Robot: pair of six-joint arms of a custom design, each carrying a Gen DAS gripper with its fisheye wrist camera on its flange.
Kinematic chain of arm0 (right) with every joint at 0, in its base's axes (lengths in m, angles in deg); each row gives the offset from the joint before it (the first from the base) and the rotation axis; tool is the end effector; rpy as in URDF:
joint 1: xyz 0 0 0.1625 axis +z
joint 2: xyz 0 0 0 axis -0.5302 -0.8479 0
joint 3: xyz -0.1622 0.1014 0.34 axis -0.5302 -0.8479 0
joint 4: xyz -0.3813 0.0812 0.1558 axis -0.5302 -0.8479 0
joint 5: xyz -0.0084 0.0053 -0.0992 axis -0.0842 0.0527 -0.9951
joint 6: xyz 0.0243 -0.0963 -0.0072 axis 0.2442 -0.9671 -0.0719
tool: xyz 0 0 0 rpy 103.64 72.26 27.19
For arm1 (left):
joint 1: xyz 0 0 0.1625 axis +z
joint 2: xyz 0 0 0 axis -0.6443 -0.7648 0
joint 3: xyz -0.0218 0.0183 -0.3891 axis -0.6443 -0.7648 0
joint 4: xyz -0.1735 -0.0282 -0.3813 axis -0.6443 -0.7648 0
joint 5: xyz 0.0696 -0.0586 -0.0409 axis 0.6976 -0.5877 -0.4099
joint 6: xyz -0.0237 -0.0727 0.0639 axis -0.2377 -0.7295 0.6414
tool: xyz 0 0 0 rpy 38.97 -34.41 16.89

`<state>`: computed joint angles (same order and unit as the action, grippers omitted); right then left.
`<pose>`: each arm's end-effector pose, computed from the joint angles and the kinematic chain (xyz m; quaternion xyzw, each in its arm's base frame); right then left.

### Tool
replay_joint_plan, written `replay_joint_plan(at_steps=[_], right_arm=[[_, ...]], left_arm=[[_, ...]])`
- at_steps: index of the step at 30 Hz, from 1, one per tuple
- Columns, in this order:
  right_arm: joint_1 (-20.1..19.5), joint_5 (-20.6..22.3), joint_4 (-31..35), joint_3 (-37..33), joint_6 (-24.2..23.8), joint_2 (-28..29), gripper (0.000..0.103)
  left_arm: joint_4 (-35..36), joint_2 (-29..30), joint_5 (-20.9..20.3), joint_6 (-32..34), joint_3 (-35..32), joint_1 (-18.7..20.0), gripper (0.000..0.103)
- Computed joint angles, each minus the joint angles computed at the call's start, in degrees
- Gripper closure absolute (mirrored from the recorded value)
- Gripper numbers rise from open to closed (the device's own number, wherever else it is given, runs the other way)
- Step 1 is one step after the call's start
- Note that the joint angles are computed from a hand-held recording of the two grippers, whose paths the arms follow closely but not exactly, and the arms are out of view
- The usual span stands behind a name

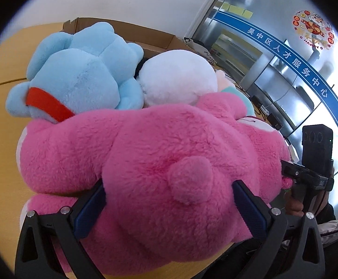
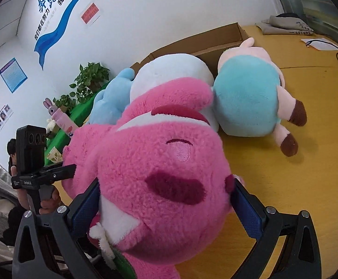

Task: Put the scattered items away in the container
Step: 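Close both grippers on the large pink plush bear from either side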

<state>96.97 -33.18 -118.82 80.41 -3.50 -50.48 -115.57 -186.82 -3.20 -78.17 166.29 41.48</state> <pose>-0.0160 -0.3920 0.3891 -0.4020 0.9102 -0.0949 0.0303 -0.2307 -0.2058 0.1254 0.0631 0.9194 -0.3498 0.1687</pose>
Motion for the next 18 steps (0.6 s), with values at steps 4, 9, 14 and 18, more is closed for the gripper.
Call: replay_joint_plan(at_steps=[4, 9, 14, 18], right_arm=[[0.1, 0.0, -0.4, 1.0, -2.3, -1.7, 0.004], [-0.8, 1.4, 1.2, 0.7, -3.7, -2.9, 0.019], [-2.1, 4.6, 3.9, -0.6, -8.2, -4.4, 0.021], [-3.1, 8.4, 8.6, -3.8, -11.6, -4.6, 0.022]], left_arm=[[2.9, -1.6, -0.2, -2.7, -0.1, -0.8, 0.004], [8.8, -1.3, -0.6, -6.9, -2.6, -3.0, 0.028], [11.5, -1.2, -2.1, -11.2, -3.7, -7.1, 0.044], [13.3, 0.6, -1.8, -13.7, -5.4, -10.7, 0.045]])
